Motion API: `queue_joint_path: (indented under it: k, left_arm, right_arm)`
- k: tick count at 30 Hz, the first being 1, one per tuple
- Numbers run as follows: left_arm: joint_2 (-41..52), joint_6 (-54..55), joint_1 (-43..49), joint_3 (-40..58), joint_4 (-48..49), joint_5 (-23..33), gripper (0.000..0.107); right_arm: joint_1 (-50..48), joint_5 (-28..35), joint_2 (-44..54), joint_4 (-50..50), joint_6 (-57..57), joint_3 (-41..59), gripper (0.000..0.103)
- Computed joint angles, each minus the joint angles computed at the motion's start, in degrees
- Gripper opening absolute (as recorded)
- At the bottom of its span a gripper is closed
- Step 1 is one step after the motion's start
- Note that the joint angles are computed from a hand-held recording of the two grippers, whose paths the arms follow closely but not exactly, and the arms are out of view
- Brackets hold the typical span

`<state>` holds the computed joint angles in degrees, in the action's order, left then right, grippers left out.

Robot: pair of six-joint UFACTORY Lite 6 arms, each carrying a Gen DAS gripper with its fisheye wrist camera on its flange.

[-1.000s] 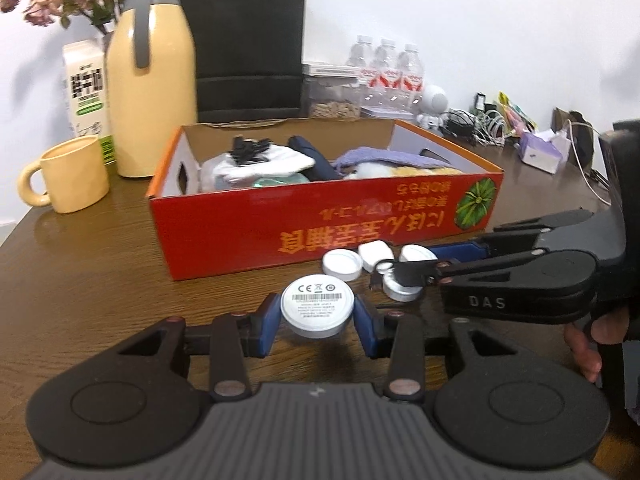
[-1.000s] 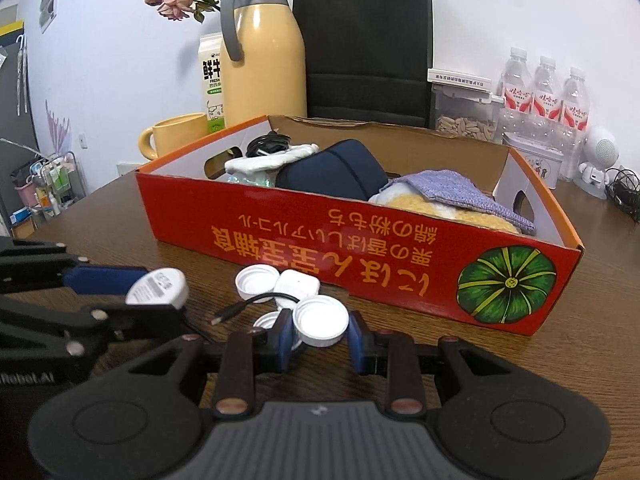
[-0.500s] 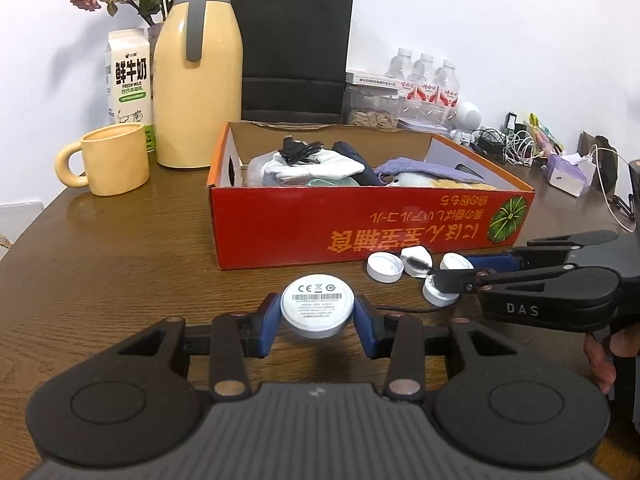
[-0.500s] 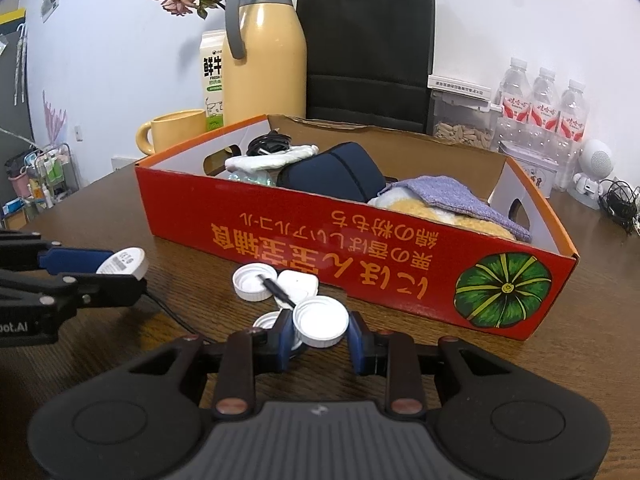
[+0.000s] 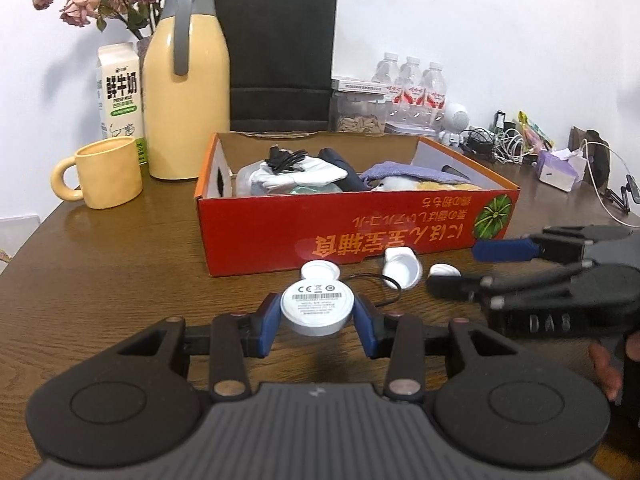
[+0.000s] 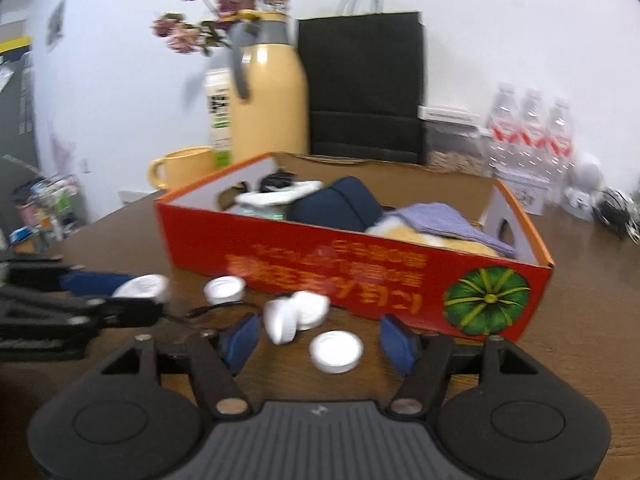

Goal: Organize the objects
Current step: 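Release the caps onto the table and grasp one white cap with the right gripper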

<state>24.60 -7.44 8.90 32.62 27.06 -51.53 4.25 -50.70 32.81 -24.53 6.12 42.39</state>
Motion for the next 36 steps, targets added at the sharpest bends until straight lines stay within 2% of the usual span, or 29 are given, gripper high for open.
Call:
queue_joint_path:
  k: [8,11,12,15,16,17,19,22,26,34,36]
  left_arm:
    - [1.0,3.6,-3.6,-0.5,-2.4,-0.2,0.041]
    - [1.4,4.8,-4.3,-0.5,-3.9,-0.2,0.041]
    - [1.6,5.1,-4.6,-0.4,-4.2,0.2,0.041]
    - [2.0,5.4,-4.9,0.0,-3.3,0.9,0.041]
    - [2.0,5.8,-5.1,-0.2,-3.2,0.9,0.041]
    - [2.2,6.1,-5.2,0.0,-3.2,1.0,0.041]
    - [2.5,6.4,-5.5,0.3,-3.7,1.6,0.041]
    - [2.9,5.2,-5.2,1.1,-3.4,2.6,0.041]
    - [2.4,5.2,-4.7,0.3,-3.3,1.8,0.041]
    - [0.5,7.1,-2.3,-2.6,-2.9,-1.2,0.040]
    - [0.1,5.0,0.0,-2.5,0.3,-1.0,0.040]
  right_arm:
    - [-1.1,3.0,0.0,-11.2,11.4,2.5,0.053]
    - [-1.5,5.7,1.7,-16.4,17.9,5.7,0.041]
    - [-1.4,6.0,2.1,-17.2,18.8,6.2,0.041]
    - [0.4,7.7,2.7,-15.1,17.4,7.3,0.036]
    - [1.0,8.7,3.1,-14.4,17.0,7.9,0.031]
    - [1.8,9.9,3.6,-13.6,16.4,8.8,0.023]
    - [3.2,10.5,3.7,-10.1,12.1,8.5,0.020]
    - [4.9,10.0,3.1,-4.8,5.1,6.8,0.006]
    - [7.3,7.3,2.4,2.7,-5.6,3.6,0.005]
    - [7.0,7.0,1.6,3.1,-8.2,2.4,0.004]
    - [7.2,6.9,1.4,3.9,-8.9,2.2,0.003]
